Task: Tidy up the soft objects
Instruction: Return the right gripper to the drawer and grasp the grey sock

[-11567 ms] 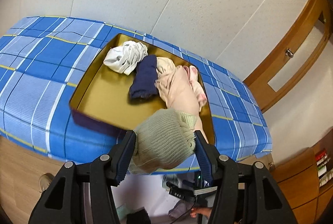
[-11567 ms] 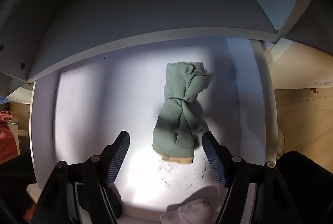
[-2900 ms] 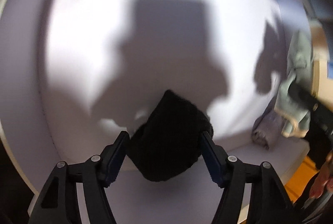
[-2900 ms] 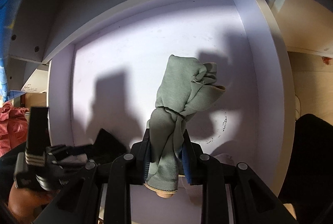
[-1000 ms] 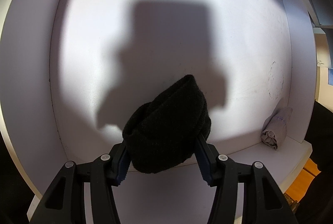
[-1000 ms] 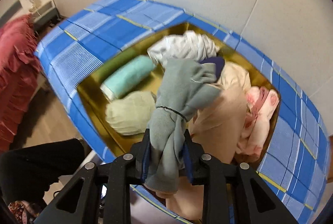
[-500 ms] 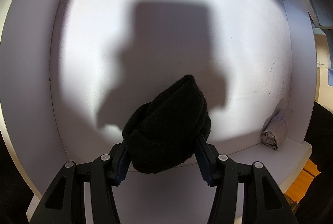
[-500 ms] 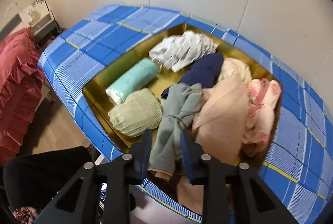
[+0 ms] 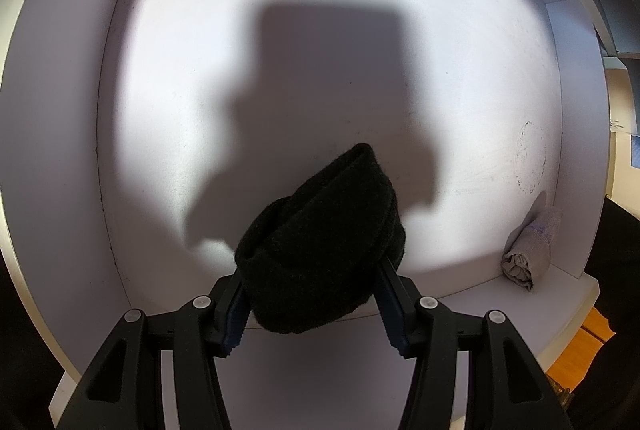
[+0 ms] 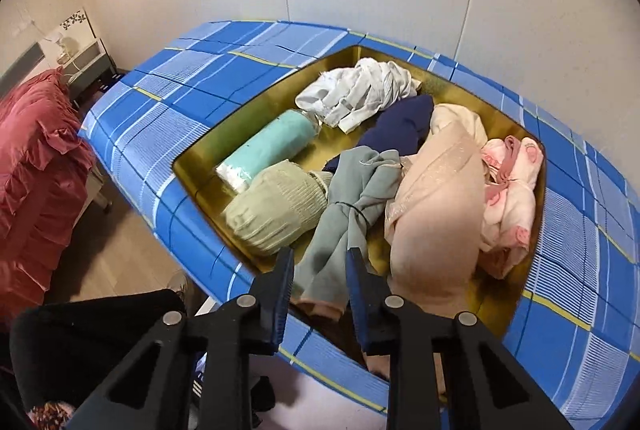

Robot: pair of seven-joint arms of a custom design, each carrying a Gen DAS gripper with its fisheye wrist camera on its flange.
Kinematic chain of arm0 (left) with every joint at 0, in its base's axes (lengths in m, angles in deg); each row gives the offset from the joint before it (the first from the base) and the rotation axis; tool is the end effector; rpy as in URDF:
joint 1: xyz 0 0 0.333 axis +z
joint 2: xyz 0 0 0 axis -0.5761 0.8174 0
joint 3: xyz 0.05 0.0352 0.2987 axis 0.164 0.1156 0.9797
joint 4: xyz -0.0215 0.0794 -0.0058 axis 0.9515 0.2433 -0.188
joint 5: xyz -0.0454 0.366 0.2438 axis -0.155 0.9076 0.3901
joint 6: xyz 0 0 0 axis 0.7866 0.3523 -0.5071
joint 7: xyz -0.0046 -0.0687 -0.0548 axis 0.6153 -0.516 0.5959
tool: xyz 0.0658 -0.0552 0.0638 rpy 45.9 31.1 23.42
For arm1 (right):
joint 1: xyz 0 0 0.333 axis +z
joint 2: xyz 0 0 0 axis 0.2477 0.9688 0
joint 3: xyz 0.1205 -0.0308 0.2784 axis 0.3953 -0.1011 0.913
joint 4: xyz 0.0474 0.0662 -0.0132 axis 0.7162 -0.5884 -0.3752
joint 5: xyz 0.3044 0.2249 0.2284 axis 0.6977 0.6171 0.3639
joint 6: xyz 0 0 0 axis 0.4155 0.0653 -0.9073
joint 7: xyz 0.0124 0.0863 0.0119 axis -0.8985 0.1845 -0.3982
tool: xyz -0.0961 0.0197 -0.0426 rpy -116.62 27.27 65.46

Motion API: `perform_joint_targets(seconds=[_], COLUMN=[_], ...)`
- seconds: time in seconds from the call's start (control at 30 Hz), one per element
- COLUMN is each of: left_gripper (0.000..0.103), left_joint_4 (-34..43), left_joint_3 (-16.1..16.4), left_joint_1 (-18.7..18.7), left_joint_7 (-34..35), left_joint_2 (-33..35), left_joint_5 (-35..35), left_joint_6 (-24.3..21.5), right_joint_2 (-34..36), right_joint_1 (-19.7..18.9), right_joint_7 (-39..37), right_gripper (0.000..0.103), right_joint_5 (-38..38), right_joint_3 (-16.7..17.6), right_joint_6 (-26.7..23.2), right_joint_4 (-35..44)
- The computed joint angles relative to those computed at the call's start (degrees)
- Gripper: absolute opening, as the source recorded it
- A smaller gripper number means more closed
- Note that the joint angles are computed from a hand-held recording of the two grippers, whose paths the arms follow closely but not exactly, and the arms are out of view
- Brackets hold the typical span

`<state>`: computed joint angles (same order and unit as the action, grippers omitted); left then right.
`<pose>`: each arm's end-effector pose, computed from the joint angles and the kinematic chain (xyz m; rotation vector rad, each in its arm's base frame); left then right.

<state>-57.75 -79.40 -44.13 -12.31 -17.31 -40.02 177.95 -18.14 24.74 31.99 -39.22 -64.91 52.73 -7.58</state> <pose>0.5188 -0.2030 0.4245 2.0231 -1.9838 0.0394 0.6063 0.1527 0.8073 -2.2647 1.2331 -0.3201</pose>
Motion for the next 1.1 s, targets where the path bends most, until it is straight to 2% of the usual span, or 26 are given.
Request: perform_joint_targets(seconds=[0.37, 0.9, 1.1], left_gripper=[0.056, 0.057, 0.063], left_joint_4=[-1.5, -2.2, -2.3], left_joint_3=[0.0, -0.3, -0.6], left_joint_1=[-0.3, -1.1, -1.6], left_joint_7=[0.0, -0.5, -0.8], left_joint_2=[-0.5, -2.0, -2.2], left_joint_5=[-0.4, 0.0, 0.2], left_joint_6=[1.5, 1.4, 1.3], right_joint_2=[-9.8, -21.7, -24.5], right_joint_1=[-1.0, -1.0, -1.3], right_joint_7=[-2.9, -4.9, -5.0], right_gripper=[0.027, 0.027, 0.028], right_joint_5=[3.0, 4.5, 3.2], right_joint_3=[-1.6, -4.1, -4.6], right_joint_6=[3.3, 3.2, 2.9], right_joint_4=[-11.2, -25.1, -29.2])
